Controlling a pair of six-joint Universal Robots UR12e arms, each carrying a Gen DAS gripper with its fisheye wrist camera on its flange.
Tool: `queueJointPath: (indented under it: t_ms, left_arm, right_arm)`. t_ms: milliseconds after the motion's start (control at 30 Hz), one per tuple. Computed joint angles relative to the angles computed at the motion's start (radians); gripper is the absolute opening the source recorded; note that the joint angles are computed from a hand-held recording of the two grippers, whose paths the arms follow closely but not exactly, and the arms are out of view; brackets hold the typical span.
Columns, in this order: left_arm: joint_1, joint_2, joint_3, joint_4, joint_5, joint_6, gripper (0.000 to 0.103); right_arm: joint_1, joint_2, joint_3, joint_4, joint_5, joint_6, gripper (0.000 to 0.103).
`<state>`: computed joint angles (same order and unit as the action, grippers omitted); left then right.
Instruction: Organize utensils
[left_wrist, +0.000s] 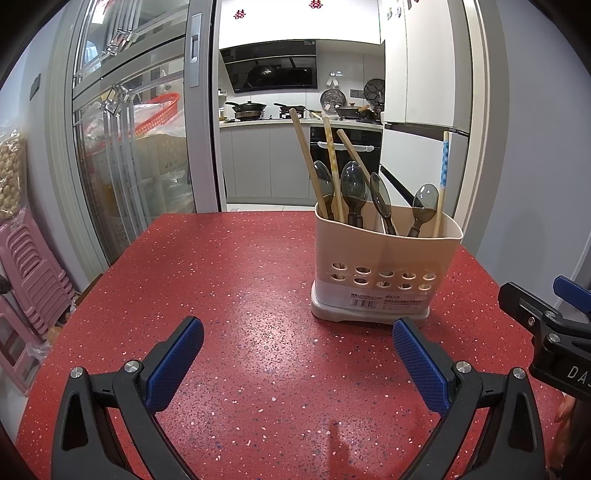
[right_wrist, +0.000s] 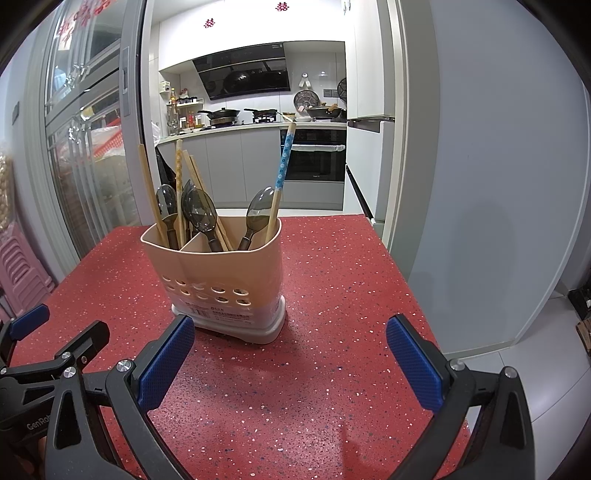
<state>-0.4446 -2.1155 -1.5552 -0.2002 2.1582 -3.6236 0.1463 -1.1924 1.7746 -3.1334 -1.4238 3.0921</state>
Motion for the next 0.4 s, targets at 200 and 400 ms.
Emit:
queueJointPath:
  t_ms: [200, 400]
  left_arm:
    - [0.003, 0.004, -0.006, 0.015, -0.014, -0.007, 0.103]
    - [0.002, 0.003, -0.006, 0.022, -0.009, 0.000, 0.103]
  right_arm:
    - [0.000, 0.000, -0.001, 0.002, 0.001, -0.001, 0.103]
    - [0.000, 0.000, -0.002, 0.004, 0.002, 0.001, 0.103]
